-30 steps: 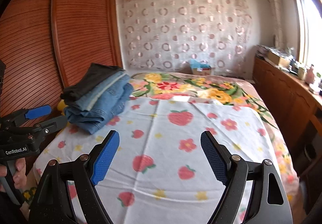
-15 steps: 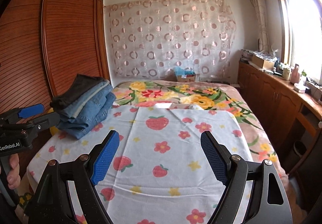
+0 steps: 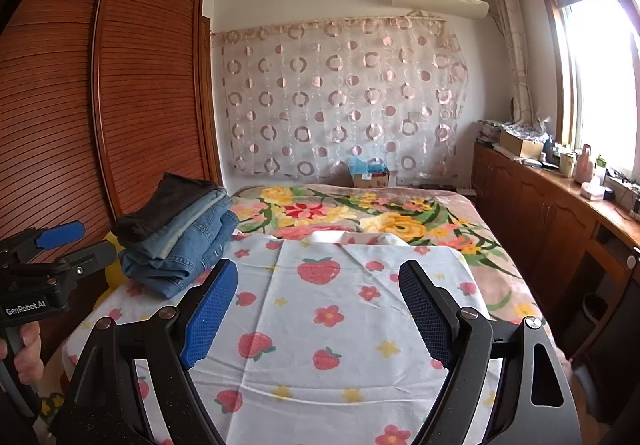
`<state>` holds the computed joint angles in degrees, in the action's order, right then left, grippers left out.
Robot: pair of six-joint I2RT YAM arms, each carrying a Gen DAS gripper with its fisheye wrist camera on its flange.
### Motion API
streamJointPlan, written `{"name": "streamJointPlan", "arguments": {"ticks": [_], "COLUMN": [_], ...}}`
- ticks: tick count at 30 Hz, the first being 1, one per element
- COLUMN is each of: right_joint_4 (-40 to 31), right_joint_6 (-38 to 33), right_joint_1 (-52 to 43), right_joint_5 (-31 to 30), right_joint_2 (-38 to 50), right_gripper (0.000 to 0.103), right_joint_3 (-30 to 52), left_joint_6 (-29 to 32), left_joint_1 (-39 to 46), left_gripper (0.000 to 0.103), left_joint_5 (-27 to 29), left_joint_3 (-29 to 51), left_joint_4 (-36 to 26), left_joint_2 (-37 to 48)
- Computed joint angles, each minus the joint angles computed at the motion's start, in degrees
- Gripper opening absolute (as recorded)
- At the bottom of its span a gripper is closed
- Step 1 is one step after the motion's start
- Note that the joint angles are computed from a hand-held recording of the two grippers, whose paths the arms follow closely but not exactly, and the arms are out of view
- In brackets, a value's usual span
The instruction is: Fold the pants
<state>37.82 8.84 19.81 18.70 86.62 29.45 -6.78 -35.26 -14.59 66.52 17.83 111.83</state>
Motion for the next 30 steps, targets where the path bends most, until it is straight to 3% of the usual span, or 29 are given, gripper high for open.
{"name": "streamJointPlan", "arguments": {"ticks": [30], "right_joint_4": [-1.4], "right_joint_6": [-0.3], "right_joint_1": [-1.2], "right_joint_5": [-0.2], "right_joint_2": [-0.8], "right_gripper": [0.084], "right_joint_3": [0.6], "left_joint_6": [0.0], "left_joint_1": [-0.1], "left_gripper": [0.083], "left_joint_5": [-0.6], "left_joint_3": [-0.1], "left_joint_4": [0.1], "left_joint_2": [0.0]}}
